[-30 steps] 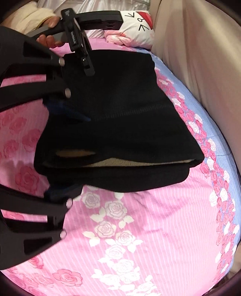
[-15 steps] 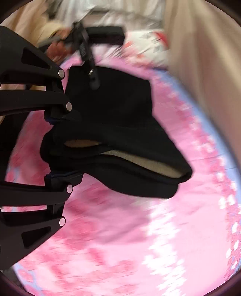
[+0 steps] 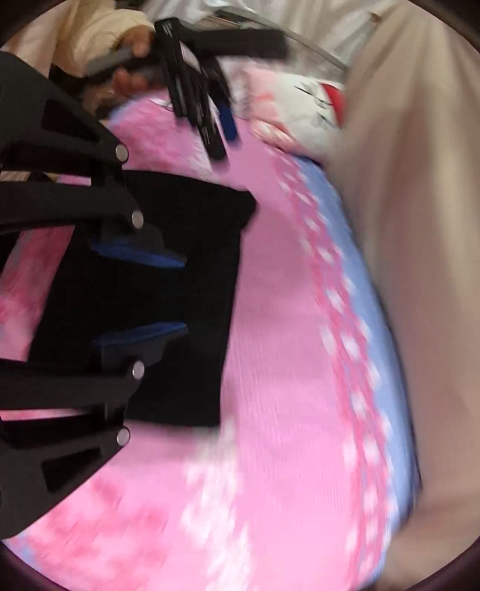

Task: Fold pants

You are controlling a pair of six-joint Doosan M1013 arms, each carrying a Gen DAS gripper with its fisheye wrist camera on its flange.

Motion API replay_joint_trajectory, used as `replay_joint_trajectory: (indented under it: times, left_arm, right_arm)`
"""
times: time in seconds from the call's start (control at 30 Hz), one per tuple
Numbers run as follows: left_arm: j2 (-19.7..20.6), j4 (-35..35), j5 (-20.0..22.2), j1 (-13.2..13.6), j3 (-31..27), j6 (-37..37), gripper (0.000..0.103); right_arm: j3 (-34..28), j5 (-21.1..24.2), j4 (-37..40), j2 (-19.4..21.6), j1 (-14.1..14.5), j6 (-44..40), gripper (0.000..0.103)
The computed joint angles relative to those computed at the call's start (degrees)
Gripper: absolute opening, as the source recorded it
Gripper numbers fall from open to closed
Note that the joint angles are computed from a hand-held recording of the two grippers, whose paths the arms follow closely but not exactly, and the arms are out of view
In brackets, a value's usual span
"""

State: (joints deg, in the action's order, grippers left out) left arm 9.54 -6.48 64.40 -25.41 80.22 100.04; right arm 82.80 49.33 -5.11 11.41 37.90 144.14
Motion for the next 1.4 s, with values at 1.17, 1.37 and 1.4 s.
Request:
replay_joint_trajectory:
  times: [1.17,1.37,1.4]
  left_arm:
    - [7.9,13.8,4.7,-3.5,-1.5,-10.2,0.090]
    - [6.6,8.3,4.6,-1.0,-1.7,-9.9,0.091]
    - [5.9,8.4,4.1,-0.7,-1.1,-10.1,0.091]
  right_arm:
    - [4.4,9.7,-6.8,0.1,-0.8,9.8,0.000]
    - [1.5,12.3,-12.7,-1.5,0.5,14.4,0.006]
    - [0.6,11.8,-11.9,-1.1,0.9,11.5,0.006]
